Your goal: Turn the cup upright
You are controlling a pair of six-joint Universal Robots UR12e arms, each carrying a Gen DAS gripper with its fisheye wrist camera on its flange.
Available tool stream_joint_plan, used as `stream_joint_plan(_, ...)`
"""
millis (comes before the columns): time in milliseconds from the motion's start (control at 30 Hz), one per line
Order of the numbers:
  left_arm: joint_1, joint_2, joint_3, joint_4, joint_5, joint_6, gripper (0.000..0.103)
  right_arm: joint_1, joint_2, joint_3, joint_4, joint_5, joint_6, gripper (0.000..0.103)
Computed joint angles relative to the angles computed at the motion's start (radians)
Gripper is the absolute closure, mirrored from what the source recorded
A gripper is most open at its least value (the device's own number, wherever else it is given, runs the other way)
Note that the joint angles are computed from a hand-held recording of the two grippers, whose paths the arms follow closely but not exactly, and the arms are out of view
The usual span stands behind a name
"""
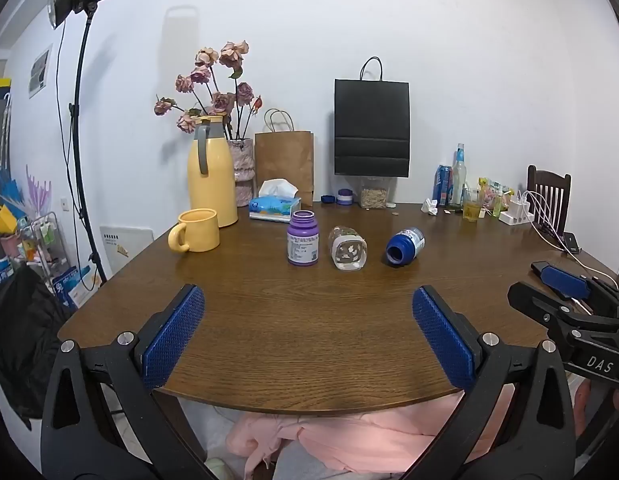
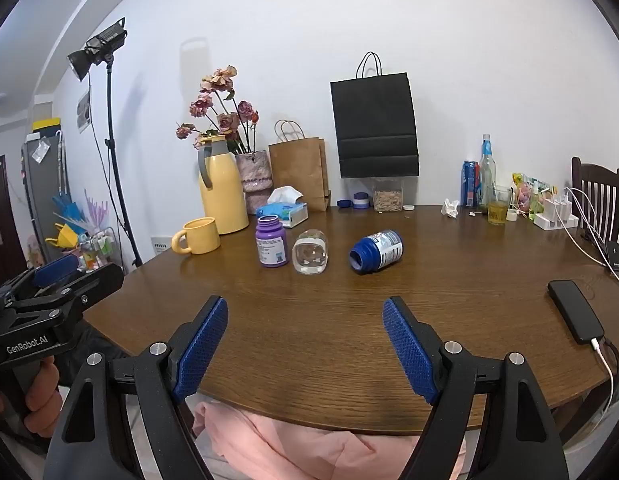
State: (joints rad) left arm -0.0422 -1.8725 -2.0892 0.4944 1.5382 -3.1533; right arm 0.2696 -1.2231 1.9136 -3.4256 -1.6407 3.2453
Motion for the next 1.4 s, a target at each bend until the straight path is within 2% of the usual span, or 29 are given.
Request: stream_joint_plan(1400, 0.005, -0.011, -0.004, 0.006, 0.001, 0.005, 0.000, -0.001, 0.000, 0.001, -0.003, 0.002, 0.003, 0.019)
